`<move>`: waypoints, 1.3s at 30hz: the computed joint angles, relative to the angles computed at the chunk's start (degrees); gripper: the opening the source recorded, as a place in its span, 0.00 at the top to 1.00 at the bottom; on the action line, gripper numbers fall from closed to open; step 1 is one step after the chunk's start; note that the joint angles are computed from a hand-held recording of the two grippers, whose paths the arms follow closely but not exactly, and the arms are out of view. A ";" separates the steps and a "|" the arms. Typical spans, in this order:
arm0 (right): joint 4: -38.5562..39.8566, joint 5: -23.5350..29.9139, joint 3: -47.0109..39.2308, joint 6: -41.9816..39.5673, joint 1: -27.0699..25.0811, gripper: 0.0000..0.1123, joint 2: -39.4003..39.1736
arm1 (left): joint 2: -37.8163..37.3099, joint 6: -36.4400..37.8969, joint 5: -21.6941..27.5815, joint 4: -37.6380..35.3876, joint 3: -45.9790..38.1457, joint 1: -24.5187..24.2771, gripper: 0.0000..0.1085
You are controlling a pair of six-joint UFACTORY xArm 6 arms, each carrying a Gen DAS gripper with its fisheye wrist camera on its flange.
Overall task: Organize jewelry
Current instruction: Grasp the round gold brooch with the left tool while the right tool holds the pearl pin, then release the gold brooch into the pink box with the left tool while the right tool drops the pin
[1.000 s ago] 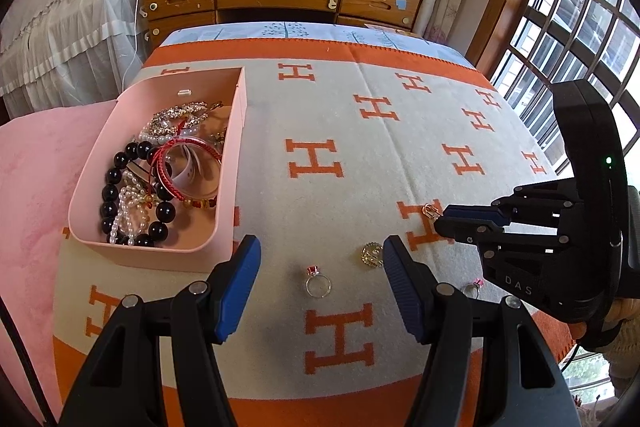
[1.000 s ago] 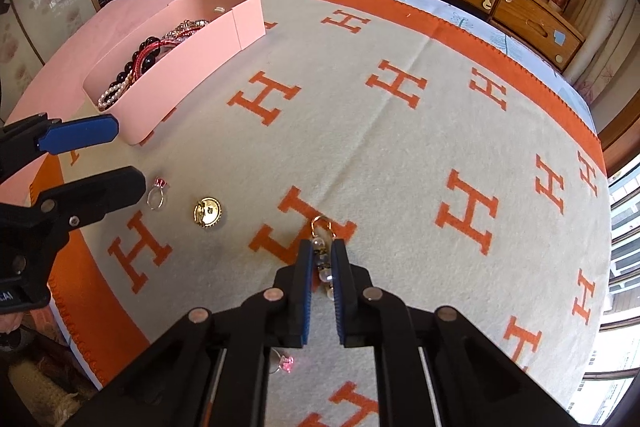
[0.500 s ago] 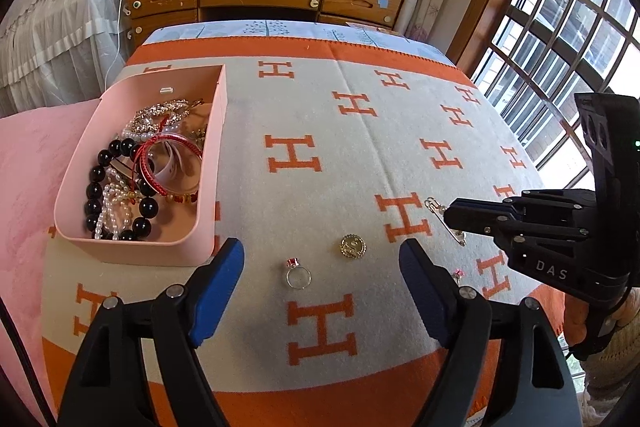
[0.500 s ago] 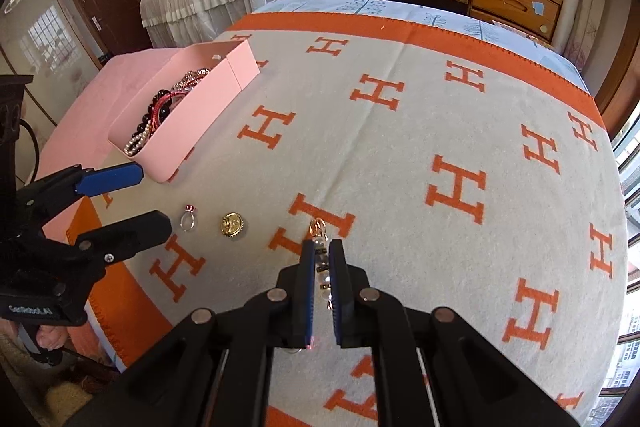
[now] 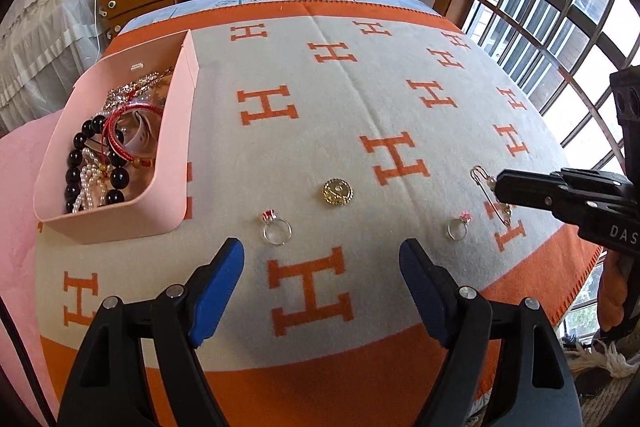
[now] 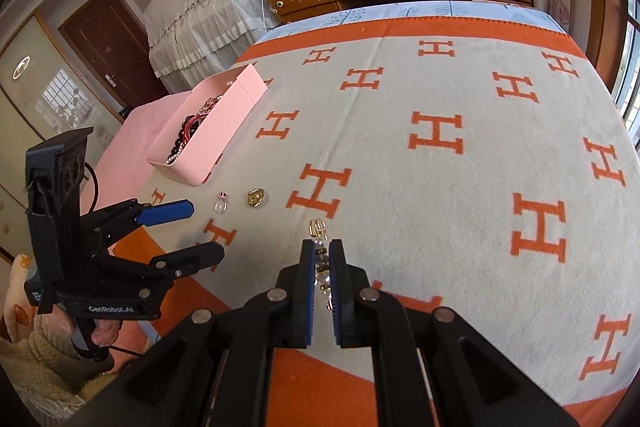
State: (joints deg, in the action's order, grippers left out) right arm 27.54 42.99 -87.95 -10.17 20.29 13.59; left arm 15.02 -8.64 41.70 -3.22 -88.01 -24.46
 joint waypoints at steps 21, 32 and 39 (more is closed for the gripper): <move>0.24 -3.48 4.83 0.90 -0.41 0.94 -3.01 | 11.61 9.51 8.26 0.15 -16.38 -0.25 0.84; -1.32 -3.36 2.97 1.31 0.63 0.94 -2.34 | 7.09 8.79 5.94 -0.27 -11.43 0.19 0.84; -3.73 -0.18 -6.02 2.16 2.87 0.94 2.00 | 0.49 6.15 3.53 0.83 -6.89 2.95 0.84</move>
State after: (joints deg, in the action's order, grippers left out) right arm 23.81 42.82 -93.97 -8.01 23.16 15.59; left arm 15.50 -2.49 45.22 -2.39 -94.90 -21.51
